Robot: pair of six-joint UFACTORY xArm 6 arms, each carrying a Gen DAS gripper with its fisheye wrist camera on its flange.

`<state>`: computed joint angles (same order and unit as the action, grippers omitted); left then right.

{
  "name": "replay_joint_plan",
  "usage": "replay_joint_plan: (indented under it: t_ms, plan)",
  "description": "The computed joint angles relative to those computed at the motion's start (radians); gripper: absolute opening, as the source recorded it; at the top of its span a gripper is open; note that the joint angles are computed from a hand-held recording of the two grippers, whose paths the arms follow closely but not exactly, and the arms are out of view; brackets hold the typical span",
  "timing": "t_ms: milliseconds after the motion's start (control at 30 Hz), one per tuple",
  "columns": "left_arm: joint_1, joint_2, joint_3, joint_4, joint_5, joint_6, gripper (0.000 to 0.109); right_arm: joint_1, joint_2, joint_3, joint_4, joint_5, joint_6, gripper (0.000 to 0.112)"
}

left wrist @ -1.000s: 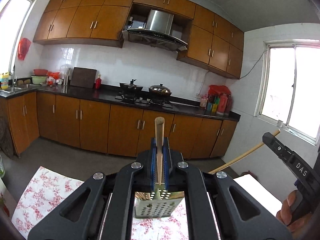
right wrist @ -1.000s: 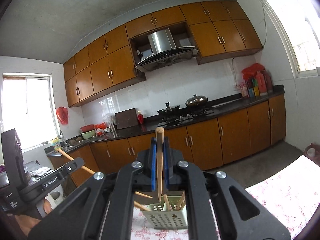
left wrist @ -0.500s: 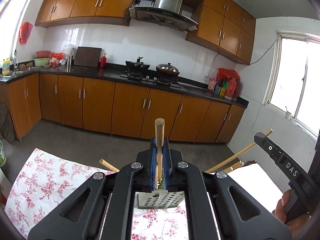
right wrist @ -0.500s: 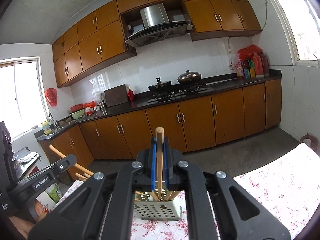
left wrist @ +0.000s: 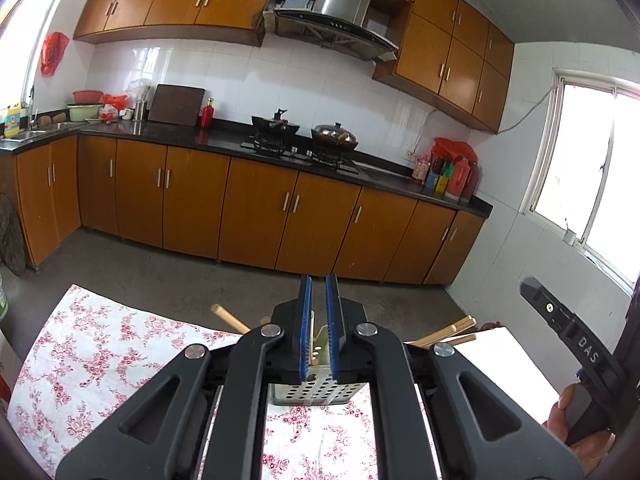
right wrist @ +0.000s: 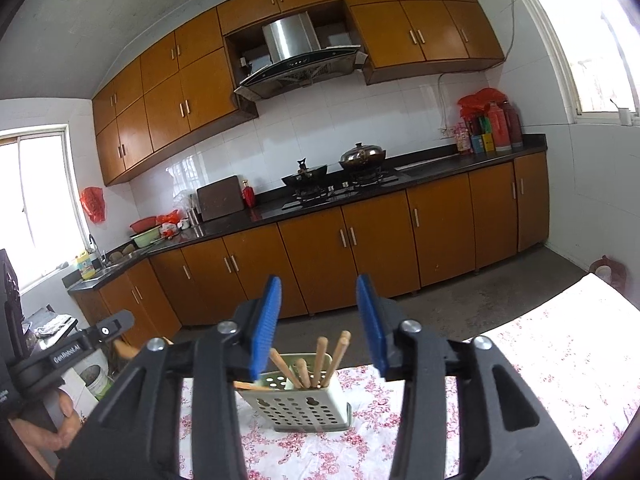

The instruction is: Organize utensils

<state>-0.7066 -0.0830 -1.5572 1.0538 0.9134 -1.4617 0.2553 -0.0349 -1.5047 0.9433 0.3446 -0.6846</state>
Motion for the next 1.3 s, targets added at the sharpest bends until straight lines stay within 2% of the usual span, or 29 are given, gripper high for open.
replay_joint_plan:
  t_ms: [67,167,333,367,467,567,700,867,1000,1067,1300]
  plan:
    - [-0.014,-0.028,0.029,0.017,0.013,-0.019,0.015,-0.004,-0.042,0.052,0.016,-0.013,-0.020,0.054]
    - [-0.049,-0.088,0.098,0.057,0.048,-0.061,0.034,-0.010,-0.116,0.148,0.067,-0.020,-0.079,0.064]
    - [-0.122,-0.171,0.204,0.095,0.131,-0.097,0.041,0.004,-0.253,0.332,0.093,-0.065,-0.162,0.082]
    - [-0.151,-0.185,0.227,0.114,0.170,-0.101,0.048,0.013,-0.287,0.378,0.100,-0.082,-0.186,0.088]
    - [-0.245,-0.212,0.282,0.180,0.300,-0.120,0.066,0.051,-0.378,0.503,0.103,-0.156,-0.238,0.097]
    - [-0.327,-0.229,0.338,0.205,0.401,-0.152,0.082,0.087,-0.461,0.618,0.047,-0.212,-0.211,0.099]
    - [-0.408,-0.233,0.395,0.204,0.496,-0.216,0.095,0.116,-0.554,0.747,-0.048,-0.243,-0.127,0.099]
    - [-0.501,-0.193,0.424,0.220,0.635,-0.263,0.101,0.149,-0.632,0.880,-0.187,-0.317,-0.016,0.099]
    - [-0.547,-0.168,0.433,0.229,0.683,-0.311,0.101,0.172,-0.677,0.951,-0.195,-0.361,-0.022,0.099]
    - [-0.566,-0.163,0.447,0.229,0.691,-0.348,0.101,0.185,-0.703,0.989,-0.166,-0.378,-0.051,0.099]
    - [-0.591,-0.146,0.468,0.205,0.692,-0.390,0.101,0.212,-0.752,1.087,-0.243,-0.442,-0.003,0.099]
